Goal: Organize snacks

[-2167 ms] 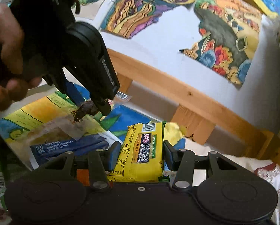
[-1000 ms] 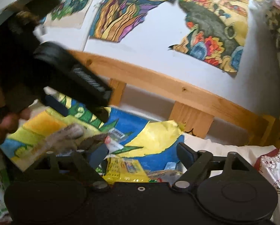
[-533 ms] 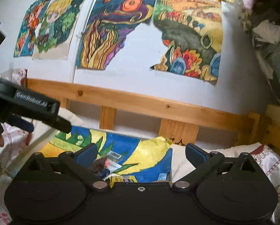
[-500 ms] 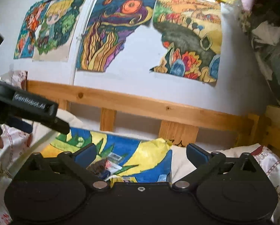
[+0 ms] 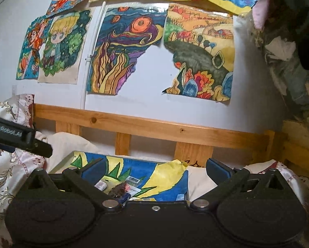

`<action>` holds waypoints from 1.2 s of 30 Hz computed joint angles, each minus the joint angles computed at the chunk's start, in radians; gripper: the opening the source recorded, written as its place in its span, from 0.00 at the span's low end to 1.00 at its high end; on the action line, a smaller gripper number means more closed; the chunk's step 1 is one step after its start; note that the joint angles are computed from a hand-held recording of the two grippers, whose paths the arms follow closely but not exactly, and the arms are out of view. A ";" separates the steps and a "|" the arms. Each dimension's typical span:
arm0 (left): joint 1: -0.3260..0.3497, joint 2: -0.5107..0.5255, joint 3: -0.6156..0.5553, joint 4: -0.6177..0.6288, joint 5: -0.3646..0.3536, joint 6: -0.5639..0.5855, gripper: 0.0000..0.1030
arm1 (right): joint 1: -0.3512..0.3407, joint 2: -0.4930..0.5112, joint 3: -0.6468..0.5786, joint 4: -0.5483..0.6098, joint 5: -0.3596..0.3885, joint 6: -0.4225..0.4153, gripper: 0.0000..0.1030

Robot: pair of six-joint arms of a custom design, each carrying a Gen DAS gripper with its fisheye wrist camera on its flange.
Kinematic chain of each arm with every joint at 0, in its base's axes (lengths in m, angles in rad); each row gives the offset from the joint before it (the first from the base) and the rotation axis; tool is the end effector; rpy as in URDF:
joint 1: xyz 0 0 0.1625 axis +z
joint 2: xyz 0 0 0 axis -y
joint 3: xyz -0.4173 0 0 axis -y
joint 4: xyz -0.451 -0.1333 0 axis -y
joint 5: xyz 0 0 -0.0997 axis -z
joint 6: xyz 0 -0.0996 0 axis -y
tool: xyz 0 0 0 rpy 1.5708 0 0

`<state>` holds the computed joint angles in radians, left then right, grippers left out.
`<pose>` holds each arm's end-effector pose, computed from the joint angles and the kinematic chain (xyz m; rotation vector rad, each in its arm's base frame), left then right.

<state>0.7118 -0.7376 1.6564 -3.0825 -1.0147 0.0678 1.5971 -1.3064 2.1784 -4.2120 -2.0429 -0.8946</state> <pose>-0.4180 -0.6061 0.0702 0.9838 2.4888 -1.0447 0.1002 -0.4640 0.3352 0.2759 -1.5627 1.5326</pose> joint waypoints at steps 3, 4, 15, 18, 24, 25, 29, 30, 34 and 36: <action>-0.003 -0.040 0.055 -0.022 0.001 -0.001 0.99 | 0.018 -0.003 0.019 -0.023 -0.015 -0.003 0.99; -0.004 -0.052 0.071 -0.030 0.003 -0.002 0.99 | 0.023 -0.002 0.026 -0.035 -0.019 -0.006 0.99; -0.016 -0.171 0.257 -0.099 0.014 -0.002 0.99 | 0.078 -0.002 0.132 -0.123 -0.115 -0.023 0.99; -0.017 -0.200 0.294 -0.077 0.013 -0.004 1.00 | 0.096 -0.004 0.160 -0.132 -0.150 -0.013 0.99; -0.023 -0.255 0.359 -0.026 -0.006 0.000 1.00 | 0.137 -0.004 0.200 -0.142 -0.225 0.030 0.99; -0.023 -0.263 0.368 -0.017 -0.014 0.011 1.00 | 0.144 -0.003 0.206 -0.143 -0.242 0.035 0.99; -0.025 -0.288 0.409 -0.013 -0.042 0.087 0.99 | 0.168 0.002 0.221 -0.142 -0.297 0.066 0.99; -0.026 -0.290 0.413 -0.011 -0.048 0.097 0.99 | 0.173 0.004 0.223 -0.141 -0.308 0.073 0.99; -0.022 -0.306 0.427 0.019 -0.077 0.100 1.00 | 0.191 0.012 0.232 -0.140 -0.355 0.096 0.99; -0.018 -0.311 0.430 0.042 -0.084 0.099 1.00 | 0.200 0.017 0.234 -0.136 -0.376 0.106 0.99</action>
<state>0.6940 -1.0486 2.0860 -3.0405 -1.0992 0.1671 1.7967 -1.2894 2.4127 -4.3477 -2.4193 -0.7883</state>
